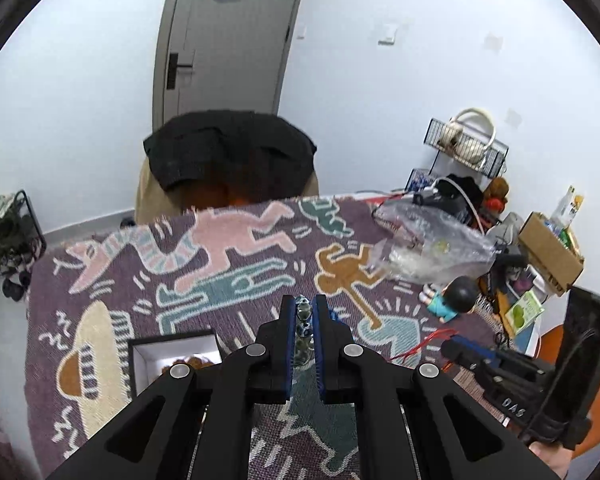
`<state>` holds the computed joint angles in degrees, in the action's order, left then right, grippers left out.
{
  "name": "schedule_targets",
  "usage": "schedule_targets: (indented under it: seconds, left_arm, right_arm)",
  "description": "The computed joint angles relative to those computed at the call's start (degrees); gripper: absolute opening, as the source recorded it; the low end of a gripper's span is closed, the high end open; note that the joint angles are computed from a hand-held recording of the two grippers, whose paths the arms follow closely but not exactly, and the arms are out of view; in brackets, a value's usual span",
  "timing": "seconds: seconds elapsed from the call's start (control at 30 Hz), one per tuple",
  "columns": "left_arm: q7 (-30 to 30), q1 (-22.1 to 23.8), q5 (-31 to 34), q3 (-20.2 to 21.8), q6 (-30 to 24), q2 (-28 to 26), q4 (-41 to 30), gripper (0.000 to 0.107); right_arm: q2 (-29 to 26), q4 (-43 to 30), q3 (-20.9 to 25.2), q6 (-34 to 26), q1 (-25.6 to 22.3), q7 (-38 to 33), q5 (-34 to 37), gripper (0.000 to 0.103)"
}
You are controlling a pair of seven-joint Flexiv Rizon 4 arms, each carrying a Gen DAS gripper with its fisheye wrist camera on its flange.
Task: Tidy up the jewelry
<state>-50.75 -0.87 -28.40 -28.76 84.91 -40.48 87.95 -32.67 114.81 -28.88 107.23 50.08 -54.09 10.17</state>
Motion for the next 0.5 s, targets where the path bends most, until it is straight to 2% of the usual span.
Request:
schedule_targets:
  seconds: [0.5]
  left_arm:
    - [1.91, 3.82, 1.39, -5.67, 4.35, 4.70, 2.87, 0.008]
  right_arm:
    - [1.61, -0.53, -2.45, 2.10, 3.71, -3.07, 2.72, 0.009]
